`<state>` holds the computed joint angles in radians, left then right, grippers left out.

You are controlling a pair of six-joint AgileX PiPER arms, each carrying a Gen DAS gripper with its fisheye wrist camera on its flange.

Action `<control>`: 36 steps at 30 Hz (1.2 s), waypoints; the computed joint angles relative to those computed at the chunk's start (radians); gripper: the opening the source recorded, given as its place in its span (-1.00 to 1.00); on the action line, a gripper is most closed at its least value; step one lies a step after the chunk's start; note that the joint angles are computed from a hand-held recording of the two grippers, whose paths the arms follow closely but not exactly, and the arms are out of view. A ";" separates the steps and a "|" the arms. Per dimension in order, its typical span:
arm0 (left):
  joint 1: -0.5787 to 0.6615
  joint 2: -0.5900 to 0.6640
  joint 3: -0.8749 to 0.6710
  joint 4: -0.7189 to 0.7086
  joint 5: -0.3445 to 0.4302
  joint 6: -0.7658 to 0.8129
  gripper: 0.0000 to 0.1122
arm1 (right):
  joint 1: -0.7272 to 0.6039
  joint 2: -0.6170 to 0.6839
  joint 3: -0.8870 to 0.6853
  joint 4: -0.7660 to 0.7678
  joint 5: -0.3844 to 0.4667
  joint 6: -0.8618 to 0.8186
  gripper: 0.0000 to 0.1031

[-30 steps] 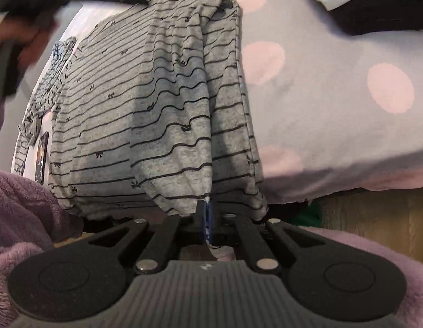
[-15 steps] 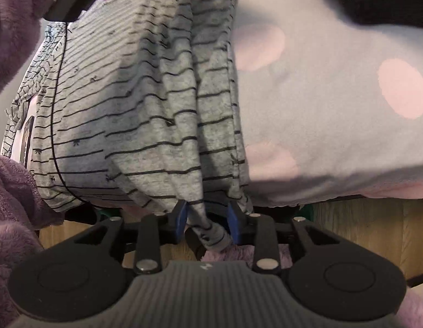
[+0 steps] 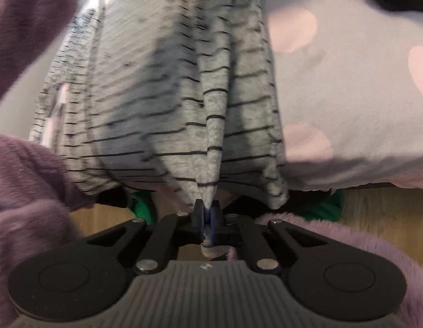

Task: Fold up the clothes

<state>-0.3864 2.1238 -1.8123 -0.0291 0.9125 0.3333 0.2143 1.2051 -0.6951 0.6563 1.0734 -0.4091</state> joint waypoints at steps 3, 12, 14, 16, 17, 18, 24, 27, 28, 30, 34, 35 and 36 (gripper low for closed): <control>0.025 0.055 -0.103 -0.056 0.085 -0.045 -0.93 | -0.030 -0.043 -0.038 -0.076 0.059 0.046 -0.92; 0.062 0.227 -0.350 -0.125 0.267 -0.320 -0.93 | 0.029 0.072 -0.070 -0.237 0.013 0.155 -0.92; 0.052 0.228 -0.347 -0.109 0.265 -0.301 -0.93 | 0.038 0.103 -0.075 -0.242 0.002 0.162 -0.90; 0.040 0.207 -0.320 -0.091 0.253 -0.249 -0.93 | 0.033 0.120 -0.080 -0.237 0.000 0.155 -0.81; 0.042 0.193 -0.311 -0.096 0.256 -0.230 -0.92 | 0.016 0.114 -0.077 -0.221 0.001 0.140 -0.78; 0.047 0.180 -0.306 -0.106 0.263 -0.213 -0.91 | -0.002 0.108 -0.073 -0.205 0.002 0.124 -0.63; 0.087 0.096 -0.241 -0.173 0.266 -0.133 -0.74 | 0.010 0.038 -0.106 -0.236 -0.061 0.163 -0.42; 0.130 0.064 -0.200 -0.256 0.243 -0.073 -0.52 | 0.034 0.055 -0.152 -0.268 -0.115 0.181 -0.42; 0.142 0.047 -0.177 -0.292 0.231 -0.053 -0.29 | 0.047 0.068 -0.168 -0.286 -0.141 0.196 -0.42; 0.157 0.010 -0.128 -0.334 0.202 -0.023 -0.19 | 0.062 0.106 -0.202 -0.307 -0.185 0.200 -0.43; 0.169 -0.091 0.019 -0.278 0.085 0.002 -0.19 | 0.039 0.205 -0.286 -0.245 -0.243 0.116 -0.48; 0.180 -0.118 0.062 -0.261 0.049 0.011 -0.19 | 0.035 0.233 -0.308 -0.225 -0.259 0.097 -0.52; 0.194 -0.143 0.105 -0.245 0.011 0.019 -0.19 | 0.031 0.262 -0.332 -0.205 -0.275 0.079 -0.53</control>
<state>-0.1923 1.9804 -1.7073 -0.2744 0.9233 0.3524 0.2454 1.4670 -1.0268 0.4515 0.7988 -0.3301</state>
